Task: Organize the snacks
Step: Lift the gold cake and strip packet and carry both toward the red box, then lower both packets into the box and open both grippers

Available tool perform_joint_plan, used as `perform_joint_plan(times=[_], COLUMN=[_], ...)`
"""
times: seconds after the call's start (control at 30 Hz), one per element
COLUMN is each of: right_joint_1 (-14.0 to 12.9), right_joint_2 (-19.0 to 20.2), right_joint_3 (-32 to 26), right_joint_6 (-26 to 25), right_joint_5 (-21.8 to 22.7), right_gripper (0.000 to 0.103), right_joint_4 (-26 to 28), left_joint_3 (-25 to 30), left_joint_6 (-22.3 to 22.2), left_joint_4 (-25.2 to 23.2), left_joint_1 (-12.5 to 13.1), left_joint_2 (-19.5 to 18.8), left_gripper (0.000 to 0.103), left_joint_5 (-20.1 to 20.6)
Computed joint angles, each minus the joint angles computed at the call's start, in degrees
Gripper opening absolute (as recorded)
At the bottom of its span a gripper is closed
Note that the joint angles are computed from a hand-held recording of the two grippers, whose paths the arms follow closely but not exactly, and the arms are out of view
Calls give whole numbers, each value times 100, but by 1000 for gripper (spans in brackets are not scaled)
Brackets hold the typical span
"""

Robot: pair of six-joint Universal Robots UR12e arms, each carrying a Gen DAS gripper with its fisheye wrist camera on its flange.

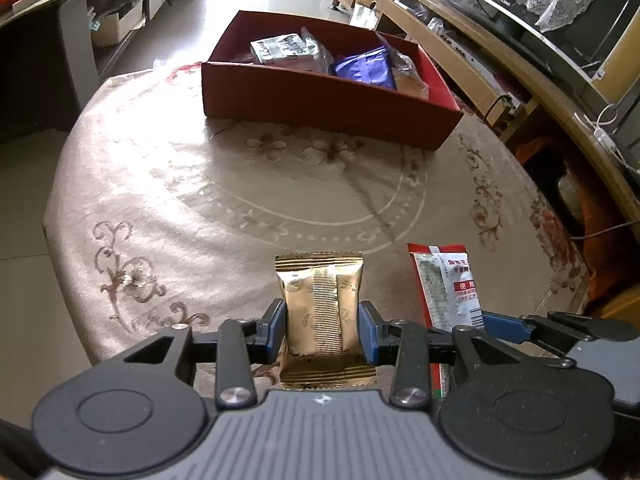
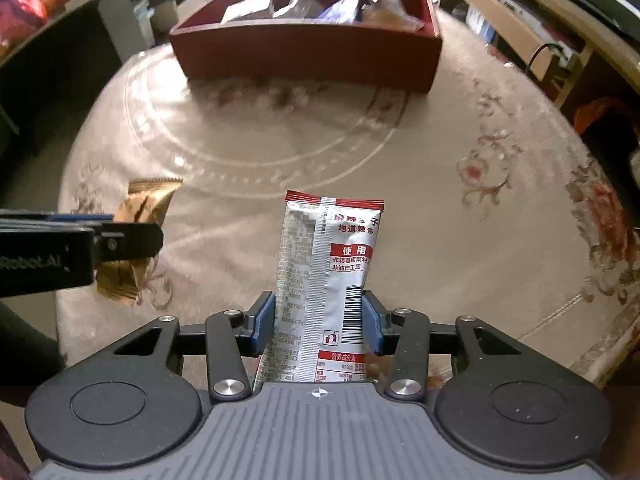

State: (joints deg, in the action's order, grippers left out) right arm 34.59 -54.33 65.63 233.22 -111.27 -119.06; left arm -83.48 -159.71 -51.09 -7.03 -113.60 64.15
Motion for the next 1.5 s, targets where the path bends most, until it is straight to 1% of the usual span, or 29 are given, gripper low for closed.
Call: perform_joint_plan(times=[0.17,0.4,0.8,1.17,1.3,1.5], right_joint_1=[5,-104,-305,-569,-651,-825], right_joint_2=[-138,-195,-174,7,106,229], right_joint_3=[220,329,292,-27,-198,-378], right_joint_6=[-6,-86,-336,-733,-886,-976], right_joint_5=[-187,-399,-557,-634,-684,-603], right_gripper=[53,53,53,53,53,53], right_joint_4=[-426,-957,-1424,-1807,-1846,-1912], left_joint_3=[120,418,991,1925,2285,2975], left_joint_6=[-220,-400,-592,-983,-1093,-1289], left_joint_4=[140,295,495,484,552,388], left_joint_1=[-37,-161,-341,-500,-581,-685], left_joint_2=[-69,-268,-616,-1177,-1404,-1830], left_gripper=[40,40,40,40,40,40], left_joint_5=[-38,104,220,312,466,650])
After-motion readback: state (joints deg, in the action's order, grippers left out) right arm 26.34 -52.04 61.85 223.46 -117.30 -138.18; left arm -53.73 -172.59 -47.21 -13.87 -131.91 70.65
